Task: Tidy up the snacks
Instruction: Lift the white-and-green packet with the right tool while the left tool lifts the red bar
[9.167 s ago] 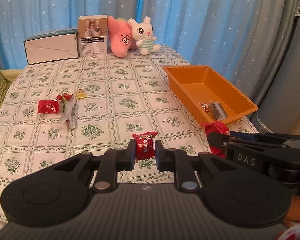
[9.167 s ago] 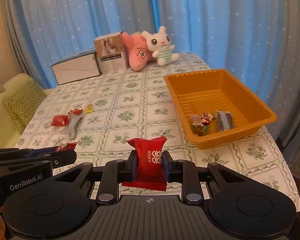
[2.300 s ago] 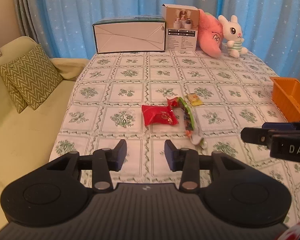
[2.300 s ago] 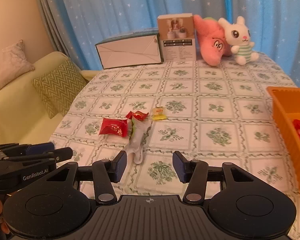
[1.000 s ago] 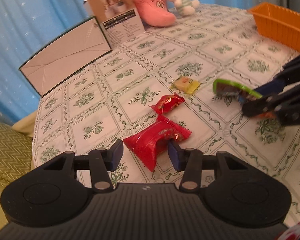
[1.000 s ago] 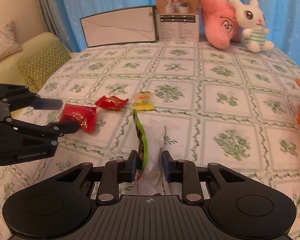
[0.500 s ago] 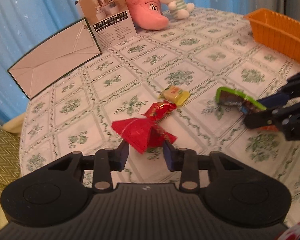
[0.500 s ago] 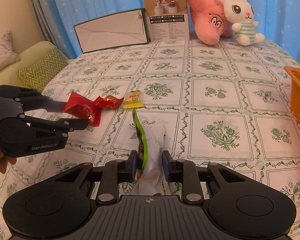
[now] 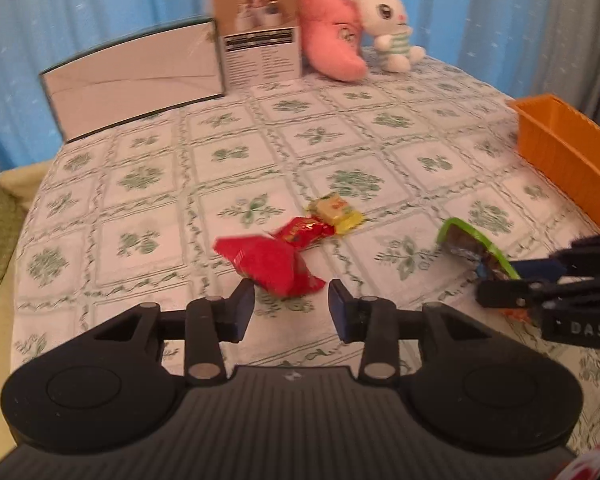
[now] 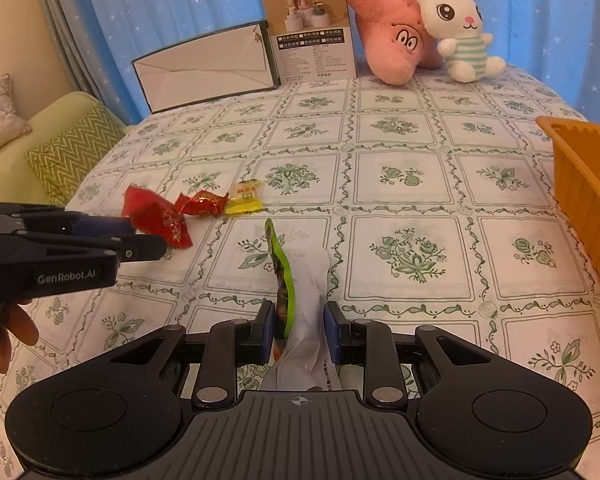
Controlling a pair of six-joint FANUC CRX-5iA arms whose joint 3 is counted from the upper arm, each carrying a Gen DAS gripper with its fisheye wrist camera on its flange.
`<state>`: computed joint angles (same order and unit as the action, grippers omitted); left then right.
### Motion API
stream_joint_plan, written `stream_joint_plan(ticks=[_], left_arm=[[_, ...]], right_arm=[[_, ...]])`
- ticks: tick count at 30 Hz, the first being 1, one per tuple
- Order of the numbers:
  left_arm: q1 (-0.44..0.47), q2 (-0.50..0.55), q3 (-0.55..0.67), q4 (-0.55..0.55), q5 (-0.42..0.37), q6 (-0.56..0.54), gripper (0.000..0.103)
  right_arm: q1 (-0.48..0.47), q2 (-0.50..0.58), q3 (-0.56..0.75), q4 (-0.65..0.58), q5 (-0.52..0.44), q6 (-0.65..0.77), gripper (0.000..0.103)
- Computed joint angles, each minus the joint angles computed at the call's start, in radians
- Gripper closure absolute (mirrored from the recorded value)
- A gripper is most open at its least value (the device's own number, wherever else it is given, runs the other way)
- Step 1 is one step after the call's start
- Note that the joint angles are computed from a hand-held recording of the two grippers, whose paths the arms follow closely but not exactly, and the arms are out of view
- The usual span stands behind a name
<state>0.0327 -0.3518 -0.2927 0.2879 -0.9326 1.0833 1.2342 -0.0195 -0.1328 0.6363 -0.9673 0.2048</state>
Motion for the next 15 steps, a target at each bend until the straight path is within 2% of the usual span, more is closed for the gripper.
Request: stream_joint_plan(ticks=[3, 6, 8, 12, 13, 15], left_arm=[[0.012, -0.011, 0.009, -0.038, -0.002, 0.012, 0.062], [0.04, -0.027, -0.007, -0.016, 0.015, -0.038, 0.054], [0.05, -0.03, -0.022, 0.021, 0.043, -0.116, 0.049], [0.042, -0.025, -0.07, 0.148, 0.123, -0.303, 0.047], [0.033, -0.02, -0.074, 0.163, 0.133, -0.33, 0.047], [0.018, 0.006, -0.045, 0.126, 0.109, -0.316, 0.047]], right_arm=[[0.001, -0.002, -0.002, 0.008, -0.003, -0.007, 0.076], [0.003, -0.004, -0.005, 0.01, -0.004, -0.009, 0.076], [0.004, -0.004, -0.007, 0.01, -0.006, -0.01, 0.076], [0.005, 0.0, -0.006, 0.003, -0.009, -0.002, 0.076], [0.005, 0.0, -0.007, 0.002, -0.008, -0.002, 0.076], [0.006, 0.002, -0.007, 0.007, -0.01, -0.001, 0.076]])
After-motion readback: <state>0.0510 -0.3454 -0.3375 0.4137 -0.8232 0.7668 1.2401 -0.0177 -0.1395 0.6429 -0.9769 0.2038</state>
